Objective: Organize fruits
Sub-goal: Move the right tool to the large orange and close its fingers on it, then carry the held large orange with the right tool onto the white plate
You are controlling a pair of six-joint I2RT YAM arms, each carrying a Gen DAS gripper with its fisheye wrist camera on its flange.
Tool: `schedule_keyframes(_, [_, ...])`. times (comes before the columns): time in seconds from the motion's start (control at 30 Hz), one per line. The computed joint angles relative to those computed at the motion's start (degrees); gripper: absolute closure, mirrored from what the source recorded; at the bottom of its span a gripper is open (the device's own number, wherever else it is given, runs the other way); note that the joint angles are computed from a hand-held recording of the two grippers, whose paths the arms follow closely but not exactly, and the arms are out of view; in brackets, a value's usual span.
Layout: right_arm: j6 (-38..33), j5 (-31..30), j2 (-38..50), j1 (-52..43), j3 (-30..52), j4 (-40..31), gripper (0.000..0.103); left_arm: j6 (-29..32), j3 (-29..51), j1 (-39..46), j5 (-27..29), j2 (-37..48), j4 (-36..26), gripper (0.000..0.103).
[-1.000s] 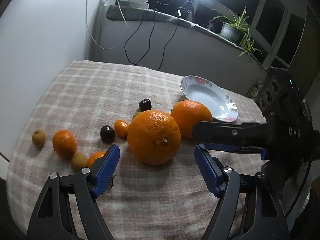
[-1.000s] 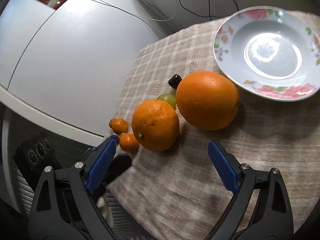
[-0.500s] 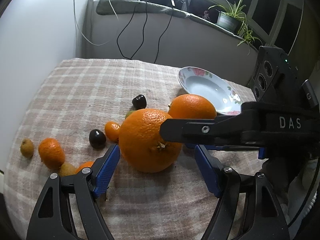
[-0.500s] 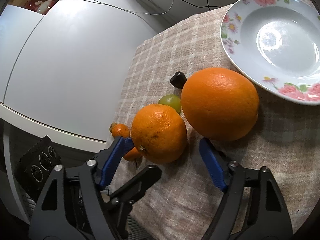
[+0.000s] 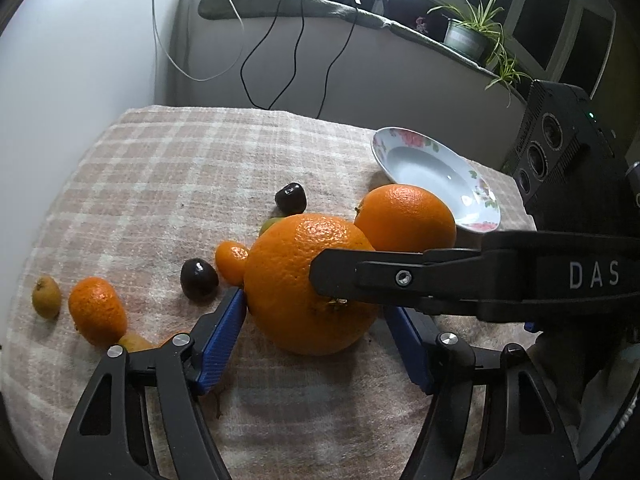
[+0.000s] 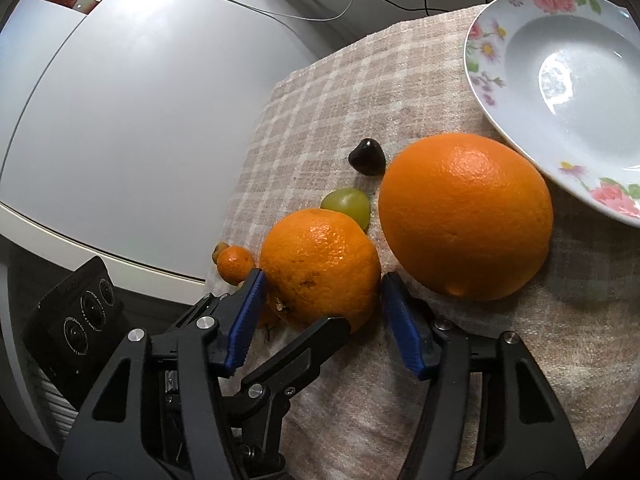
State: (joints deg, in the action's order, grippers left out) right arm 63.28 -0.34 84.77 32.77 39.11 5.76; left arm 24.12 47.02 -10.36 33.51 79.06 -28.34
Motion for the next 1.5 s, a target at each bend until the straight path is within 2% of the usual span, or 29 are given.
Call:
schedule_keyframes(0.37, [-0.1, 0.8, -2.2, 1.0, 0.1, -2.3, 0.041, -0.8, -1.4, -0.2, -0.2, -3.4, -0.1, 0.033])
schedule_keyframes(0.77, [-0.3, 4.5, -11.1, 3.4, -0.4, -7.9, 0.041, -3.4, -1.2, -2.0, -0.4, -9.5, -0.6, 0.033])
schedule_keyframes(1.23, [-1.4, 8.3, -27.7, 2.7, -4.1, -19.1, 0.041, -9.9, -0.8, -13.3, -6.1, -13.3, 2.5, 0.033])
schedule_keyframes(1.5, [-5.7, 5.5, -36.9, -4.3, -5.9, -26.6, 0.041, -14.2, 1.3, -22.2, -10.4, -10.1, 6.2, 0.033])
